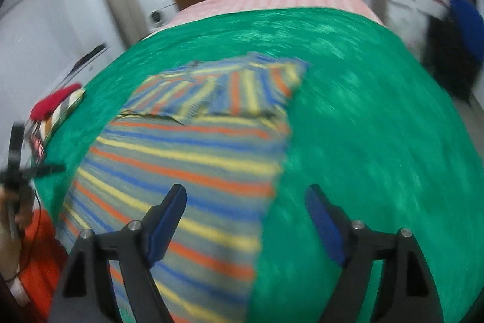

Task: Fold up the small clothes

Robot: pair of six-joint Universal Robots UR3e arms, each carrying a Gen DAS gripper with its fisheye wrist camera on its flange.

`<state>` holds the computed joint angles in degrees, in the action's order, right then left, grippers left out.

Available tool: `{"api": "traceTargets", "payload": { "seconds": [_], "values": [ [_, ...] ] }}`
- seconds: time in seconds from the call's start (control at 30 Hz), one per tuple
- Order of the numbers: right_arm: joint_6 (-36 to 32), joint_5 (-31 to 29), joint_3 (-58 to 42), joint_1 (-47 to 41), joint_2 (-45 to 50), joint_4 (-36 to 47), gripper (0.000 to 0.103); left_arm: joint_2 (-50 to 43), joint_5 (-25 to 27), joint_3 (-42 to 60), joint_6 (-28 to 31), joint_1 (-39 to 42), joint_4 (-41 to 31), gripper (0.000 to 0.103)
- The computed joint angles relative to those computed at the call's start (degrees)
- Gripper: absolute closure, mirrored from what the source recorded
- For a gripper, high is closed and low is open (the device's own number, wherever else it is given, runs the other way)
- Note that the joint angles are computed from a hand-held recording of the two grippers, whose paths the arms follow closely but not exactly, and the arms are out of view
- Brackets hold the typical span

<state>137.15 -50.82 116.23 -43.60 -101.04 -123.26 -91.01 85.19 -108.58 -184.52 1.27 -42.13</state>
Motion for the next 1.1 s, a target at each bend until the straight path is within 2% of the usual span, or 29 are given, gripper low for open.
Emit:
{"api": "traceTargets", "payload": {
  "seconds": [0.17, 0.4, 0.6, 0.8, 0.87, 1.0, 1.1],
  "values": [
    [-8.9, 0.8, 5.0, -9.5, -8.2, 10.8, 0.023, 1.7, 2.0, -2.4, -1.5, -3.2, -1.9, 0.006],
    [-19.0, 0.2, 3.3, -15.8, -12.9, 23.2, 0.023, 4.1, 0.4, -6.5, -0.9, -1.0, -4.7, 0.005],
    [-24.6, -1.0, 2.7, -18.1, -15.8, 30.3, 0.023, 4.7, 1.2, -7.6, -1.7, -2.2, -4.6, 0.005],
    [-29.1, -3.2, 0.9, -17.4, -17.3, 39.9, 0.023, 9.3, -2.8, -11.2, 0.8, 1.5, -6.8, 0.005],
    [-31.3, -4.7, 0.8, -17.0, -17.5, 44.1, 0.023, 9.0, -1.9, -11.6, 0.8, 0.6, -6.9, 0.005],
    [-32.0, -7.4, 3.4, -14.8, -17.6, 46.6, 0.023, 9.3, -2.1, -11.6, 2.5, -1.5, -8.7, 0.004],
    [-27.0, -10.2, 7.6, -10.9, -18.1, 39.5, 0.023, 12.0, -5.0, -13.4, 4.6, 0.1, -11.1, 0.006]
  ]
}}
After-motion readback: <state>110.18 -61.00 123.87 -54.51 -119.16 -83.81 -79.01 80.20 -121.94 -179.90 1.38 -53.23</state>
